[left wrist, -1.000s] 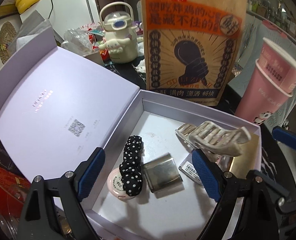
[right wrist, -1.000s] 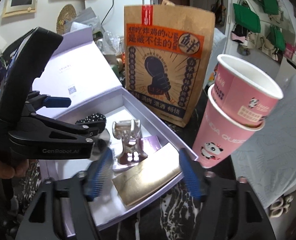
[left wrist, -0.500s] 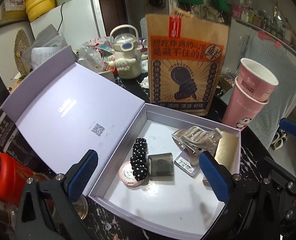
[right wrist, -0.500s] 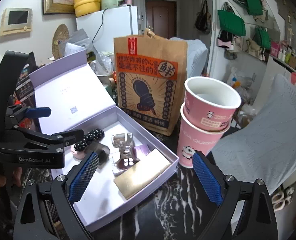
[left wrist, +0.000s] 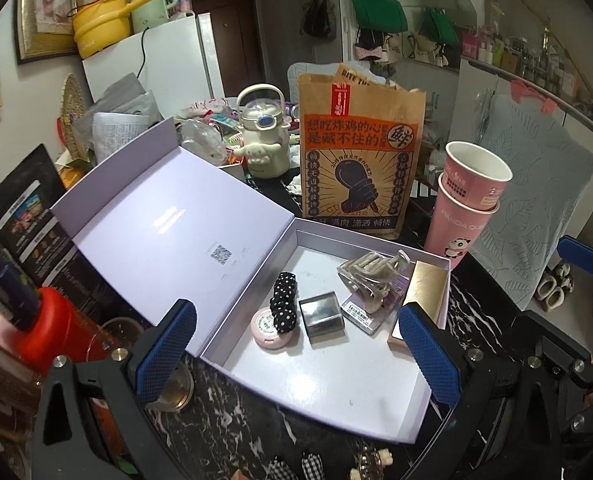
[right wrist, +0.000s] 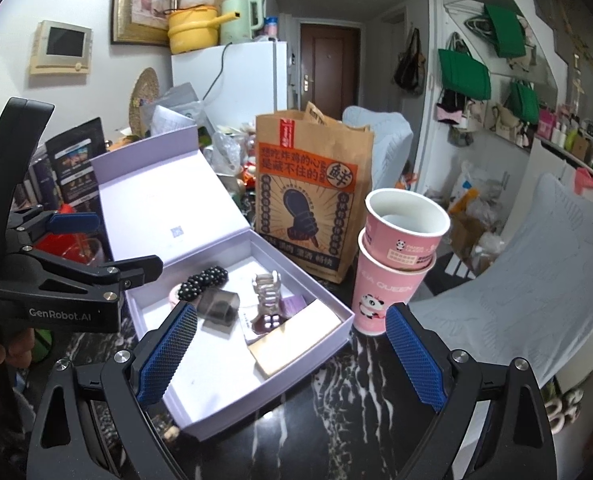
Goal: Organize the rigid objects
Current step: 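Withdraw both open grippers from the gift box back over the table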
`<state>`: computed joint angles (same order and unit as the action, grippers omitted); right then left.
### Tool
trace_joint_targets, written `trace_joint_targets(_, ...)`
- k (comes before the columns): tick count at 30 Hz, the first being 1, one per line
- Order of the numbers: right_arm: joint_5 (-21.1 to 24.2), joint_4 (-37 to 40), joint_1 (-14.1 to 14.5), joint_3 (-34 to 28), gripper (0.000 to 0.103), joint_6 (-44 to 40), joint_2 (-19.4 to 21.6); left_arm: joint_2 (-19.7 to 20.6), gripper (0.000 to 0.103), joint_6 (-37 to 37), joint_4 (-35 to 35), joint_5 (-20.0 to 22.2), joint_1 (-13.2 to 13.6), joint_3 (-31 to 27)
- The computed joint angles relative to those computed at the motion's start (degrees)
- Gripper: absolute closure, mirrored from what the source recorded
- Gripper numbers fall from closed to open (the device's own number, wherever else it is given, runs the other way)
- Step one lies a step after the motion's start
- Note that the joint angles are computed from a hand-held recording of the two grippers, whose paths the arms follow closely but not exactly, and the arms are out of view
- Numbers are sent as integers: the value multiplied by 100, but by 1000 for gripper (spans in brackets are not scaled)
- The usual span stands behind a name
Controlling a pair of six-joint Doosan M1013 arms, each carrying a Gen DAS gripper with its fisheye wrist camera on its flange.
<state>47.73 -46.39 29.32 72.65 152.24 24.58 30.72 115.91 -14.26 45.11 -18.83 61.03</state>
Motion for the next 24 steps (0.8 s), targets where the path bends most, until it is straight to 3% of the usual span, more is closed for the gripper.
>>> trace_joint_targets(13, 19, -522, 354, 306, 7, 415, -227, -547, 0, 218, -258, -508, 117, 785)
trace_joint_targets(20, 33, -614, 513, 473, 7, 529, -316, -894, 0, 94, 165, -1076, 97, 1327)
trace_joint_targets(24, 11, -622, 573, 557, 7, 593, -358, -989, 0, 336, -75, -979, 145, 1473)
